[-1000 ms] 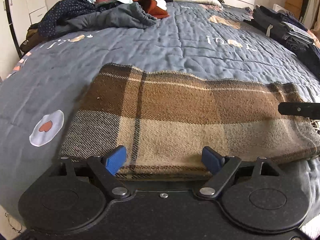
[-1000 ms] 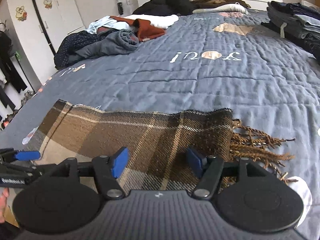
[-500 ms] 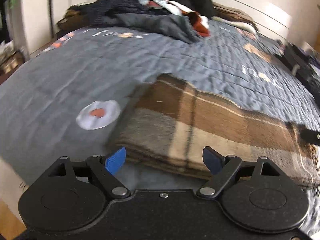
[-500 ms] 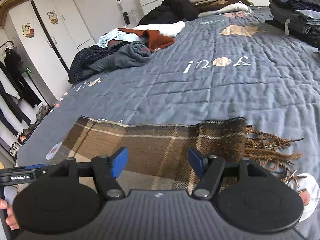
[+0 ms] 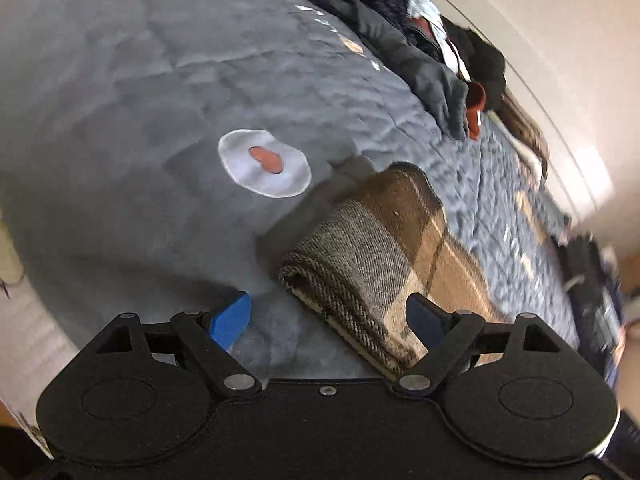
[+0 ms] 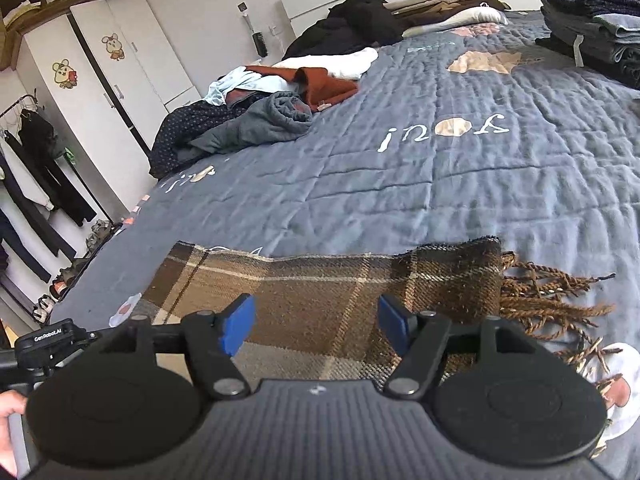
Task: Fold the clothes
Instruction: 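Grasp the folded plaid edge opposite the fringe with the left gripper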
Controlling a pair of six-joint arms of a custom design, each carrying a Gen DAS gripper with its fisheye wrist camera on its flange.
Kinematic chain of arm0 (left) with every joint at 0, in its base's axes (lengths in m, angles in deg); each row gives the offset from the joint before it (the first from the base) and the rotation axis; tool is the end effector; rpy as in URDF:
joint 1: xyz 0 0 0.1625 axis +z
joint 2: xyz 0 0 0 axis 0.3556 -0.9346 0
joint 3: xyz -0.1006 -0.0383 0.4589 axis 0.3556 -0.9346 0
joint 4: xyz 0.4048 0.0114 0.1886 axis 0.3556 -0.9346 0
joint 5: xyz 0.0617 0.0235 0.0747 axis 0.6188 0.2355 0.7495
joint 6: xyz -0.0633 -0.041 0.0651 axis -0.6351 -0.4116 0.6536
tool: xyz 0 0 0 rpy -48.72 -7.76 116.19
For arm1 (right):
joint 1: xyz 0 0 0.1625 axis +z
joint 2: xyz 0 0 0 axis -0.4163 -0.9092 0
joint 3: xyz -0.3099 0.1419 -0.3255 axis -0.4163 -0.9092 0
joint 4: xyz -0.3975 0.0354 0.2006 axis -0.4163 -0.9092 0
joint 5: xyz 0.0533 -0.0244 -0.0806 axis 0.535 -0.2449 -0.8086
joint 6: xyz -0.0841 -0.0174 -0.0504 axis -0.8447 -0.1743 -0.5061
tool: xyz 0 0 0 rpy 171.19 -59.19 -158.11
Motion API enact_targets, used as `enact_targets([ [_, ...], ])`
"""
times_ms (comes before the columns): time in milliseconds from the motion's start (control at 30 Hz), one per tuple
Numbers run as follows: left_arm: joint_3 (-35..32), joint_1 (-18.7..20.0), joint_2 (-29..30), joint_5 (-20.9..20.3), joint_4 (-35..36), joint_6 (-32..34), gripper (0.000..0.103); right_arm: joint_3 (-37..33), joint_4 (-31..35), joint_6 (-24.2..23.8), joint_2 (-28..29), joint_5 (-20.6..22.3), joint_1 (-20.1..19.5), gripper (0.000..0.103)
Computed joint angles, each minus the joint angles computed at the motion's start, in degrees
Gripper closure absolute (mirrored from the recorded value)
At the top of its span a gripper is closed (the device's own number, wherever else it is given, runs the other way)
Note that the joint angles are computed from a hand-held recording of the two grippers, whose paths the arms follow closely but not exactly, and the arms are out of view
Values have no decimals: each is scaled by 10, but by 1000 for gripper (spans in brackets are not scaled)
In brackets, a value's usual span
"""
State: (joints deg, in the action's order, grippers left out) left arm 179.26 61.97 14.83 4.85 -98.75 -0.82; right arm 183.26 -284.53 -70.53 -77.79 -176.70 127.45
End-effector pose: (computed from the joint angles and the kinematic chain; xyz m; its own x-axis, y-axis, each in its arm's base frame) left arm 0.0704 -0.6983 0.2832 -0.9846 -0.0632 -0.1631 0.0479 0.7992 -0.5992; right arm 0.2218 -0.5790 0.0372 -0.9279 0.0972 0.3600 -0.2338 0.6003 -0.7649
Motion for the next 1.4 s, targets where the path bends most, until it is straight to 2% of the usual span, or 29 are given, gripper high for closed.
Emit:
enact_targets([
  [167, -2, 13, 3, -36, -19, -40, 19, -6, 6, -1, 3, 3, -1, 35],
  [367, -2, 8, 17, -38, -43, -37, 20, -11, 11, -9, 7, 8, 2, 34],
  [533, -9, 20, 32, -73, -60, -68, 25, -12, 12, -8, 9, 4, 1, 34],
  [700, -12, 35, 56, -102, -123, -92, 25, -15, 16, -8, 11, 0, 1, 33],
  [767, -11, 35, 60, -103, -136, -82, 25, -15, 18, -11, 12, 0, 1, 33],
  [800, -10, 33, 60, -98, -138, -80, 27, -16, 19, -13, 13, 0, 1, 33],
  [867, -10, 29, 61, -87, -141, -76, 37, -16, 20, -14, 14, -1, 0, 33],
  [933, -6, 22, 59, -60, -148, -65, 62, -16, 20, -13, 14, -3, 0, 33],
  [1033, -1, 9, 59, -21, -157, -30, 78, -17, 21, -12, 15, -5, -1, 33],
  [1100, 7, -1, 58, -6, -174, 4, 85, -18, 20, -11, 15, -5, -1, 33],
  [1200, 11, -7, 57, 6, -176, 16, 85, -16, 17, -9, 13, -3, -2, 33],
  [1300, 2, -2, 60, 10, -148, -4, 75, -16, 15, -8, 12, -4, -3, 33],
  [1400, -4, 8, 62, -18, -141, -35, 75, -14, 14, -7, 10, -6, -3, 33],
])
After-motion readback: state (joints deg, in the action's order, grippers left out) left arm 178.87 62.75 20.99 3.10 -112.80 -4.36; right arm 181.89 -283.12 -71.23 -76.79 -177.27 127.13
